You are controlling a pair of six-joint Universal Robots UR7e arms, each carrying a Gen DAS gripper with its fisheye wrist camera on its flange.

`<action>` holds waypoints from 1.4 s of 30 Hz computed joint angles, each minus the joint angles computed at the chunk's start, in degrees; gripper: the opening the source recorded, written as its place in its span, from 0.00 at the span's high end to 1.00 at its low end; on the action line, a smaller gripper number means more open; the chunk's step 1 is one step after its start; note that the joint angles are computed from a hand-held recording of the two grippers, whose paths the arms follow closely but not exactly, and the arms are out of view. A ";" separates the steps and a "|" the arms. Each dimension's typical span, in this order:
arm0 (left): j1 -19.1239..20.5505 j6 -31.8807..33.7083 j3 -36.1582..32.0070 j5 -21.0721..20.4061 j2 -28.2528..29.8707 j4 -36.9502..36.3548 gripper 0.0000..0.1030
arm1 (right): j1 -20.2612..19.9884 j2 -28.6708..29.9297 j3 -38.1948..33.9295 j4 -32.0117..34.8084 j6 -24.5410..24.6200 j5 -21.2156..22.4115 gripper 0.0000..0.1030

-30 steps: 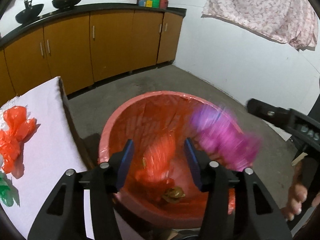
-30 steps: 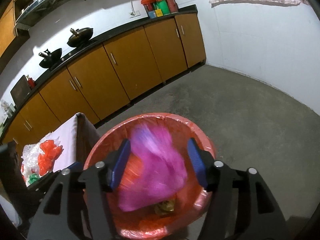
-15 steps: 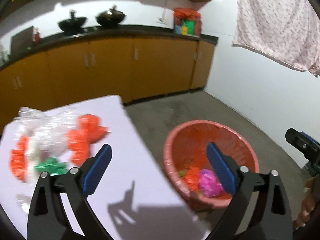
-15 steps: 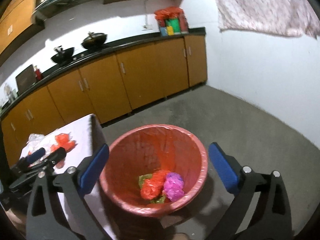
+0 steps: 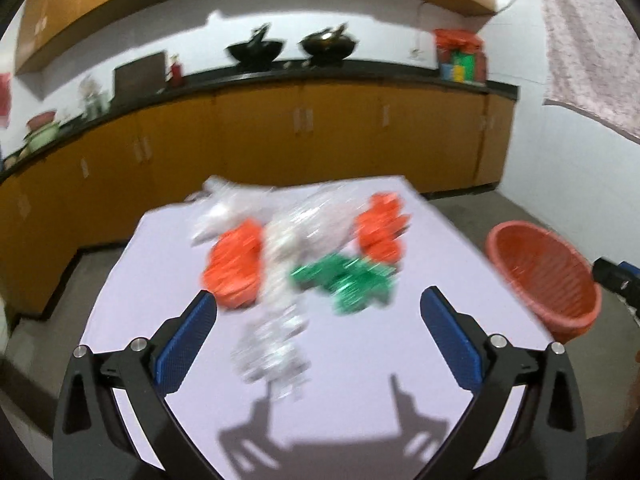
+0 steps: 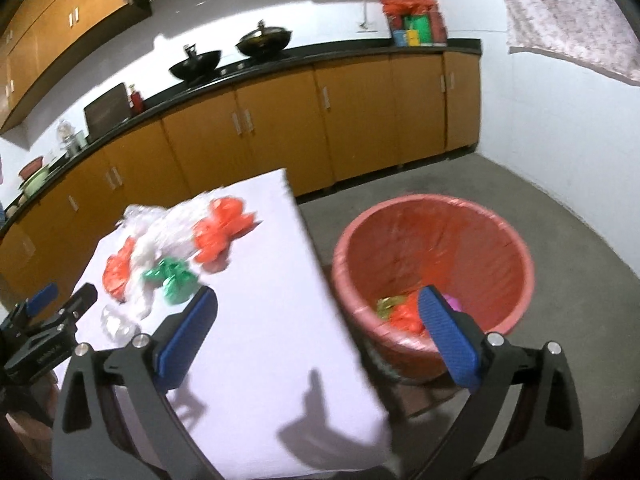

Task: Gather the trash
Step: 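Grasp the clear bag with the left tool while the right tool grasps the green bag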

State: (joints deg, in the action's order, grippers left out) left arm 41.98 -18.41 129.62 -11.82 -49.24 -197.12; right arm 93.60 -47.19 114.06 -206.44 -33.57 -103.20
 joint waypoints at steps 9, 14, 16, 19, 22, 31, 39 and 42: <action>5.96 -8.28 5.32 -6.14 -5.87 3.76 0.11 | 3.65 7.27 -4.38 2.87 1.60 -1.06 0.09; 9.94 -7.86 4.32 -10.13 -5.81 4.16 0.20 | 5.13 11.88 -9.34 6.11 0.58 -2.02 0.11; 11.14 -7.36 3.33 -10.92 -5.61 4.66 0.22 | 5.42 13.30 -11.24 7.79 0.86 -1.98 0.12; 12.52 -6.45 2.37 -12.15 -5.25 4.81 0.25 | 5.39 14.42 -13.10 9.84 0.78 -1.70 0.13; 14.32 -6.37 1.63 -14.49 -5.59 6.24 0.44 | 5.59 15.73 -14.95 10.83 -0.09 -1.43 0.14; 14.55 -5.25 4.07 -16.54 -8.54 1.60 0.66 | 6.16 19.00 -20.48 15.81 -1.62 0.71 0.35; 12.90 -5.13 6.37 -12.65 -12.46 -0.55 0.66 | 7.64 23.78 -26.62 19.26 -3.86 -0.93 0.45; 12.58 -4.97 6.56 -11.54 -12.99 -0.79 0.66 | 7.99 25.01 -28.18 20.66 -4.54 -1.92 0.50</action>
